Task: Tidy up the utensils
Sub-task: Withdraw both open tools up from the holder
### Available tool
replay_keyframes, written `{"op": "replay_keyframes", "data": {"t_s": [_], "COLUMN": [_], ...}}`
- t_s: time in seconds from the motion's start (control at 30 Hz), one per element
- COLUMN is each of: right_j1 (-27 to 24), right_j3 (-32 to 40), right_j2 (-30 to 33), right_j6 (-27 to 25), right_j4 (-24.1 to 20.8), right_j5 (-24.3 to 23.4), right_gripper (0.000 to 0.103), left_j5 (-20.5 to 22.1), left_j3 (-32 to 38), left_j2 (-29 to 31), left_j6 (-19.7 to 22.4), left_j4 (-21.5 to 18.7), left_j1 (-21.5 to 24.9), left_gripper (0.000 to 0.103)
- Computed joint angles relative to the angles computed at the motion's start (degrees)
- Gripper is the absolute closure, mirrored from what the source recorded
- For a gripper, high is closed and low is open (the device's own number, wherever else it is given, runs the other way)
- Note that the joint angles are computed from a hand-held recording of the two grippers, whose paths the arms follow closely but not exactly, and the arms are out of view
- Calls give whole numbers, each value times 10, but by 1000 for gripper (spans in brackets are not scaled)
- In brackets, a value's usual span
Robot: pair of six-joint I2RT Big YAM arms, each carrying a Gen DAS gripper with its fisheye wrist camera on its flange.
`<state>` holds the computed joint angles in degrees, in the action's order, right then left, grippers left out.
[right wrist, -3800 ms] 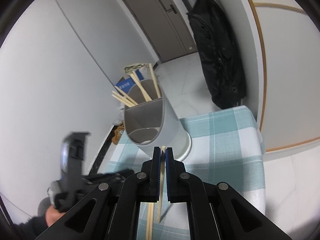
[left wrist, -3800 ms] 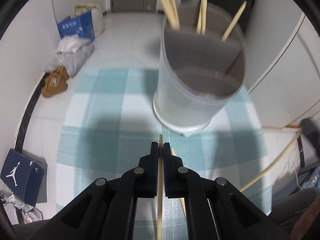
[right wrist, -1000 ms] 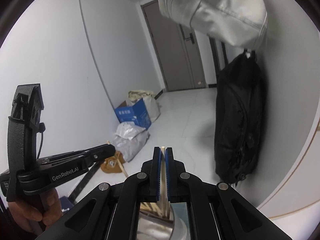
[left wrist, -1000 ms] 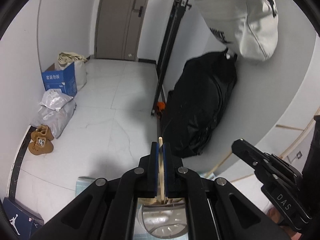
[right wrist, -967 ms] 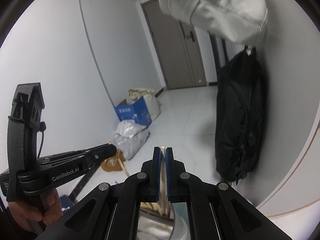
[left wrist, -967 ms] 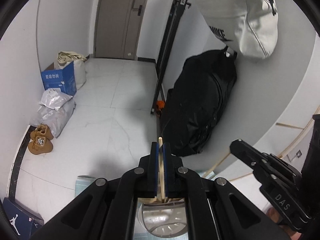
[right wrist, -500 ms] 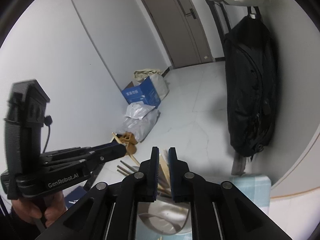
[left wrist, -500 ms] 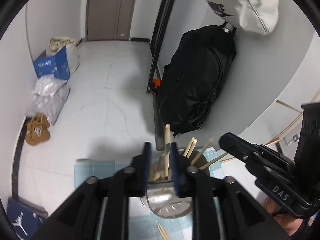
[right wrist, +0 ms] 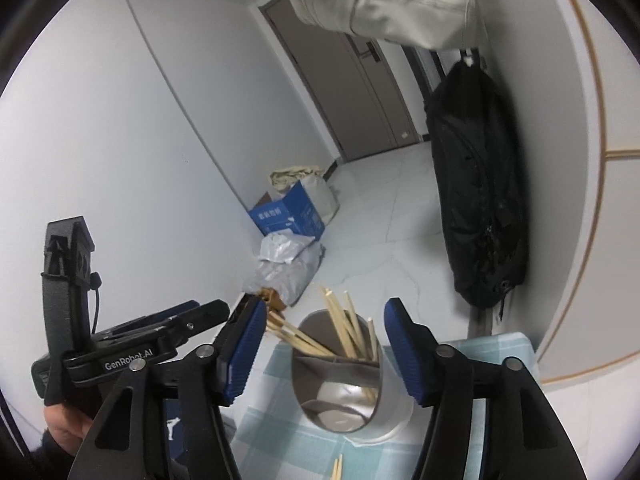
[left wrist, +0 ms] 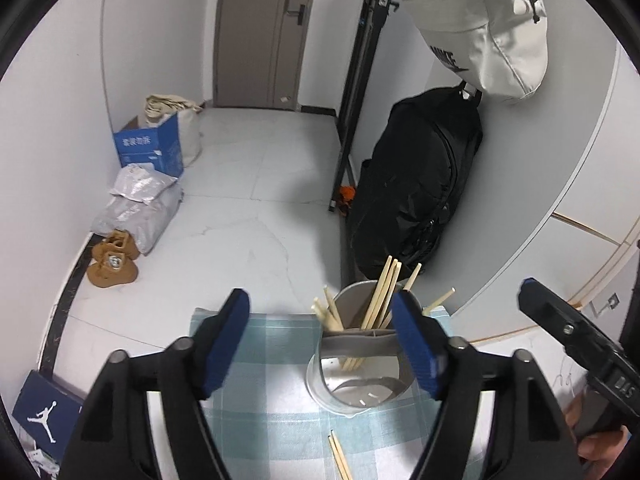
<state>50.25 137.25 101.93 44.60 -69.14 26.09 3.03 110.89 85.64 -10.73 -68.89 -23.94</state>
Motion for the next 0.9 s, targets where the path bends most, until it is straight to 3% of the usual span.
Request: {"op": "replay_keyframes", "data": {"t_s": [0.27,0.57,0.7,0.9], "right_j1": [39,73,85,101], "right_j3": [-75,-129,-133,-162], "right_j2": [-51,-70,-63,-64], "right_j6": [7,49,62,78], "right_j4": [38,24,-2,-24], "right_j5": [49,81,93,107], "right_gripper": [25,19,16,14], "left_j5": [-49,-75,-89,-83], "left_j3": [-72,-154,-200,-244], "left_j2": [-60,-117,-144,-164], "left_j6": [-3,0,11,2], "left_j4": [48,83,112,128], "left_j1": [-19,-36,-44,-41], "left_gripper": [26,22,22,22]}}
